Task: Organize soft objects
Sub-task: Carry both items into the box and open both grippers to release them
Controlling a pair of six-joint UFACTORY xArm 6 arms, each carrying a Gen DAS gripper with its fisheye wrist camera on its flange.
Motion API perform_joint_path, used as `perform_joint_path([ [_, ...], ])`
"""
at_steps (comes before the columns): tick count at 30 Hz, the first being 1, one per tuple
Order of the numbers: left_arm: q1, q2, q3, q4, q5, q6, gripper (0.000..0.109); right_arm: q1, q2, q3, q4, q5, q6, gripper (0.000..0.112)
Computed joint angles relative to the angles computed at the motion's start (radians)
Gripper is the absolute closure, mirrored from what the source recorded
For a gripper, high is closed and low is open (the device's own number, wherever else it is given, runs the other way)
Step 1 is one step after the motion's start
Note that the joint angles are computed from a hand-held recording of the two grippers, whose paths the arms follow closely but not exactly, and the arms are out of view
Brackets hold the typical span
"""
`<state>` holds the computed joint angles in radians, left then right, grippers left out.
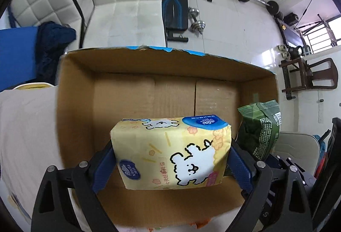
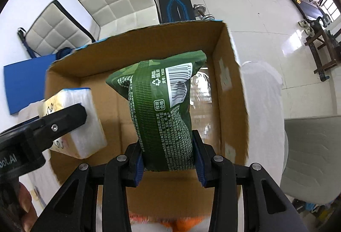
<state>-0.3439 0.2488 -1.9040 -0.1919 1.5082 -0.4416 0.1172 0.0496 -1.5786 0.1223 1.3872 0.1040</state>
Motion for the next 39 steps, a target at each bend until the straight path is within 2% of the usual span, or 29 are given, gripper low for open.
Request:
perform_joint_path([
  [4, 0.017, 0.090, -0.050, -0.047, 0.008, 0.042, 0.014, -0.003, 0.100, -0.045, -0.001, -0.019, 0.000, 0.071],
  [10, 0.021, 0.164, -0.105, -0.087, 0.028, 0.076, 0.014, -0.006, 0.143, -0.027, -0.008, -0.050, -0.009, 0.071],
  [15, 0.019, 0.221, -0.163, -0.091, 0.080, 0.063, 0.014, 0.001, 0.180, -0.053, -0.005, -0.037, -0.010, 0.071],
  [16, 0.018, 0.235, -0.185, -0.086, 0.108, 0.048, 0.014, 0.007, 0.185, -0.058, -0.016, -0.035, -0.010, 0.070],
  [18, 0.015, 0.251, -0.209, -0.076, 0.136, 0.045, 0.014, 0.009, 0.170, -0.046, -0.019, -0.035, -0.009, 0.059],
  [21, 0.001, 0.230, -0.191, -0.033, 0.133, 0.060, 0.013, 0.019, 0.155, -0.036, -0.033, -0.039, 0.000, 0.056],
  [23, -0.001, 0.209, -0.169, -0.022, 0.130, 0.065, 0.013, 0.028, 0.144, -0.031, -0.055, -0.040, 0.004, 0.049],
  [24, 0.000, 0.196, -0.154, -0.022, 0.123, 0.066, 0.009, 0.030, 0.150, -0.043, -0.058, -0.035, 0.006, 0.048],
  [27, 0.003, 0.181, -0.137, -0.032, 0.114, 0.087, 0.007, 0.043, 0.148, -0.054, -0.074, -0.021, 0.013, 0.046],
  [29, 0.005, 0.167, -0.124, -0.038, 0.105, 0.093, 0.007, 0.045, 0.133, -0.042, -0.077, -0.018, 0.017, 0.039],
  [31, 0.007, 0.146, -0.100, -0.046, 0.077, 0.088, 0.007, 0.048, 0.114, -0.030, -0.077, -0.014, 0.024, 0.032],
  [33, 0.006, 0.120, -0.073, -0.035, 0.056, 0.084, 0.007, 0.051, 0.081, 0.008, -0.082, -0.026, 0.026, 0.031],
  [34, 0.001, 0.091, -0.046, -0.015, 0.037, 0.082, 0.007, 0.048, 0.082, 0.007, -0.085, -0.028, 0.022, 0.027],
  [35, -0.004, 0.066, -0.020, 0.006, 0.020, 0.081, 0.007, 0.043, 0.072, 0.010, -0.088, -0.026, 0.016, 0.019],
  [37, -0.016, 0.000, 0.044, 0.049, -0.023, 0.071, 0.007, 0.044, 0.035, 0.042, -0.089, -0.031, 0.015, 0.013],
  [39, -0.027, -0.058, 0.093, 0.089, -0.050, 0.051, 0.007, 0.038, 0.002, 0.077, -0.087, -0.045, 0.004, 0.013],
])
